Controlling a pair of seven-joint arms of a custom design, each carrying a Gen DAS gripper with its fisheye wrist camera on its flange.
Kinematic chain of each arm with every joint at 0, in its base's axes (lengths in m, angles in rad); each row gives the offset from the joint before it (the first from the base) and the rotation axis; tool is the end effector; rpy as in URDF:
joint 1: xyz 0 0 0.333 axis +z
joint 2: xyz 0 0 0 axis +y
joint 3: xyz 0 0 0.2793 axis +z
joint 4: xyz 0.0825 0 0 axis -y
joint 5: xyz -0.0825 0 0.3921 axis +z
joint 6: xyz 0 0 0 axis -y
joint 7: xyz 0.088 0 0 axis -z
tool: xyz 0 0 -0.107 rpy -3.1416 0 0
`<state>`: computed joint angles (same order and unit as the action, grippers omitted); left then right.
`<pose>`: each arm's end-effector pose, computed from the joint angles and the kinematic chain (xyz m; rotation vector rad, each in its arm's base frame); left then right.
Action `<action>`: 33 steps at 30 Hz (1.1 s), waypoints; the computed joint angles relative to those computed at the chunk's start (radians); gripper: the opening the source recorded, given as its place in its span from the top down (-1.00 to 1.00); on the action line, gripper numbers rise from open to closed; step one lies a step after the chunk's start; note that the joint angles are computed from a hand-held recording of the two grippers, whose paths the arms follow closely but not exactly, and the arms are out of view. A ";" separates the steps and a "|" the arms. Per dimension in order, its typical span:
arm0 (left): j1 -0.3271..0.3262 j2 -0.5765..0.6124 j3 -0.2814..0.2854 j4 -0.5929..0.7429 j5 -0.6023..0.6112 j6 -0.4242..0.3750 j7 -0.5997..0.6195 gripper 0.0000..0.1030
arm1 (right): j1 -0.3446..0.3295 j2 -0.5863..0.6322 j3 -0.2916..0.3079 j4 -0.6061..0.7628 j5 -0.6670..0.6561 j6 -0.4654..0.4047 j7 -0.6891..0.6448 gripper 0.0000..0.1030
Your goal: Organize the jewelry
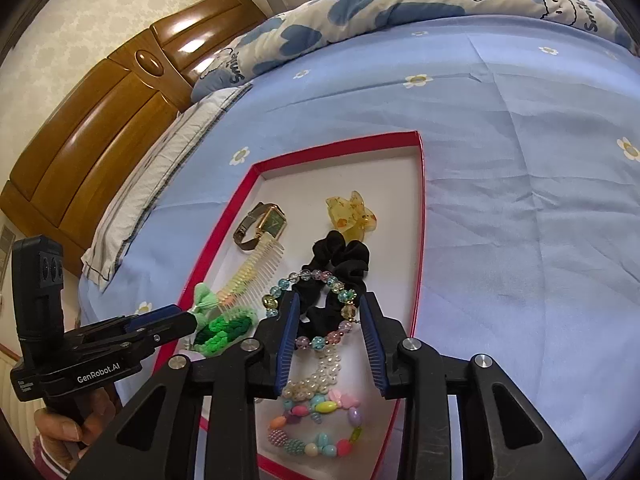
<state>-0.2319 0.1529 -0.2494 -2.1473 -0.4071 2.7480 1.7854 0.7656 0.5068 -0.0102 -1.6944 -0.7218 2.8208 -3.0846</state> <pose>0.5355 -0.2596 0.3381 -1.7240 2.4449 -0.7866 0.4861 0.5041 0.3265 -1.4902 1.9182 -0.2094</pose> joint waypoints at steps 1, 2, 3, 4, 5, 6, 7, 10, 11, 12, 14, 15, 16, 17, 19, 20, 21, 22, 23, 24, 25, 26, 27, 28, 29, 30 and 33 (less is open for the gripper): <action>0.001 -0.006 -0.002 -0.005 -0.008 0.004 0.005 0.18 | 0.005 -0.006 -0.006 -0.005 -0.008 0.003 0.010 0.18; 0.003 -0.012 -0.003 -0.011 -0.017 0.007 0.011 0.15 | 0.011 -0.011 -0.011 -0.009 -0.017 0.003 0.019 0.13; 0.003 -0.016 -0.004 -0.014 -0.022 0.007 0.013 0.11 | 0.015 -0.017 -0.016 -0.012 -0.027 0.001 0.030 0.11; 0.004 -0.021 -0.005 -0.018 -0.031 0.008 0.019 0.07 | 0.019 -0.023 -0.019 -0.018 -0.039 0.001 0.043 0.10; 0.004 -0.026 -0.005 -0.022 -0.039 0.008 0.023 0.00 | 0.022 -0.031 -0.022 -0.024 -0.050 0.001 0.056 0.10; 0.005 -0.032 -0.006 -0.028 -0.047 0.010 0.026 -0.07 | 0.025 -0.039 -0.025 -0.032 -0.062 0.003 0.073 0.10; 0.005 -0.036 -0.005 -0.032 -0.054 0.012 0.029 -0.09 | 0.024 -0.045 -0.025 -0.039 -0.073 0.005 0.087 0.05; 0.006 -0.054 -0.006 -0.048 -0.089 0.013 0.048 -0.22 | 0.030 -0.065 -0.034 -0.061 -0.119 0.018 0.150 -0.13; 0.006 -0.060 -0.006 -0.054 -0.096 0.014 0.050 -0.29 | 0.031 -0.070 -0.034 -0.066 -0.135 0.019 0.167 -0.18; 0.005 -0.066 -0.005 -0.059 -0.103 0.016 0.052 -0.33 | 0.031 -0.074 -0.033 -0.070 -0.150 0.021 0.184 -0.21; 0.004 -0.078 -0.004 -0.071 -0.122 0.019 0.062 -0.35 | 0.031 -0.083 -0.032 -0.079 -0.179 0.029 0.221 -0.34; 0.003 -0.085 -0.003 -0.077 -0.133 0.020 0.066 -0.38 | 0.030 -0.087 -0.030 -0.083 -0.192 0.031 0.237 -0.35; 0.002 -0.091 -0.003 -0.083 -0.145 0.021 0.071 -0.39 | 0.032 -0.092 -0.031 -0.088 -0.208 0.033 0.257 -0.36; 0.001 -0.099 -0.002 -0.090 -0.158 0.024 0.075 -0.41 | 0.031 -0.096 -0.028 -0.090 -0.220 0.032 0.271 -0.36; 0.000 -0.113 0.000 -0.101 -0.192 0.022 0.081 -0.52 | 0.029 -0.104 -0.021 -0.097 -0.243 0.030 0.300 -0.38; -0.001 -0.122 0.001 -0.109 -0.217 0.020 0.093 -0.58 | 0.027 -0.108 -0.018 -0.101 -0.253 0.031 0.313 -0.39; -0.002 -0.131 0.002 -0.116 -0.240 0.020 0.106 -0.60 | 0.029 -0.115 -0.018 -0.108 -0.268 0.030 0.336 -0.40; -0.005 -0.140 0.003 -0.124 -0.252 0.020 0.112 -0.61 | 0.028 -0.119 -0.014 -0.112 -0.279 0.028 0.352 -0.42; -0.007 -0.146 0.005 -0.129 -0.251 0.018 0.110 -0.63 | 0.028 -0.124 -0.011 -0.119 -0.291 0.027 0.370 -0.43; -0.010 -0.154 0.007 -0.137 -0.248 0.016 0.104 -0.64 | 0.027 -0.130 -0.009 -0.126 -0.304 0.027 0.390 -0.43; -0.012 -0.161 0.009 -0.143 -0.254 0.014 0.106 -0.64 | 0.028 -0.137 -0.006 -0.134 -0.319 0.026 0.412 -0.43; -0.015 -0.169 0.011 -0.150 -0.262 0.013 0.110 -0.64 | 0.028 -0.145 -0.004 -0.143 -0.336 0.024 0.433 -0.43; -0.017 -0.180 0.013 -0.159 -0.263 0.009 0.105 -0.64 | 0.028 -0.152 0.001 -0.150 -0.352 0.018 0.452 -0.43; -0.019 -0.188 0.015 -0.166 -0.262 0.007 0.098 -0.64 | 0.027 -0.160 0.007 -0.158 -0.365 0.012 0.470 -0.43; -0.022 -0.199 0.017 -0.176 -0.263 0.008 0.094 -0.64 | 0.024 -0.168 0.013 -0.167 -0.379 0.008 0.488 -0.43; -0.025 -0.215 0.018 -0.191 -0.263 0.014 0.089 -0.65 | 0.024 -0.177 0.019 -0.175 -0.395 0.001 0.507 -0.43; -0.036 -0.256 0.018 -0.233 -0.229 0.037 0.060 -0.70 | 0.021 -0.198 0.050 -0.190 -0.425 -0.045 0.515 -0.44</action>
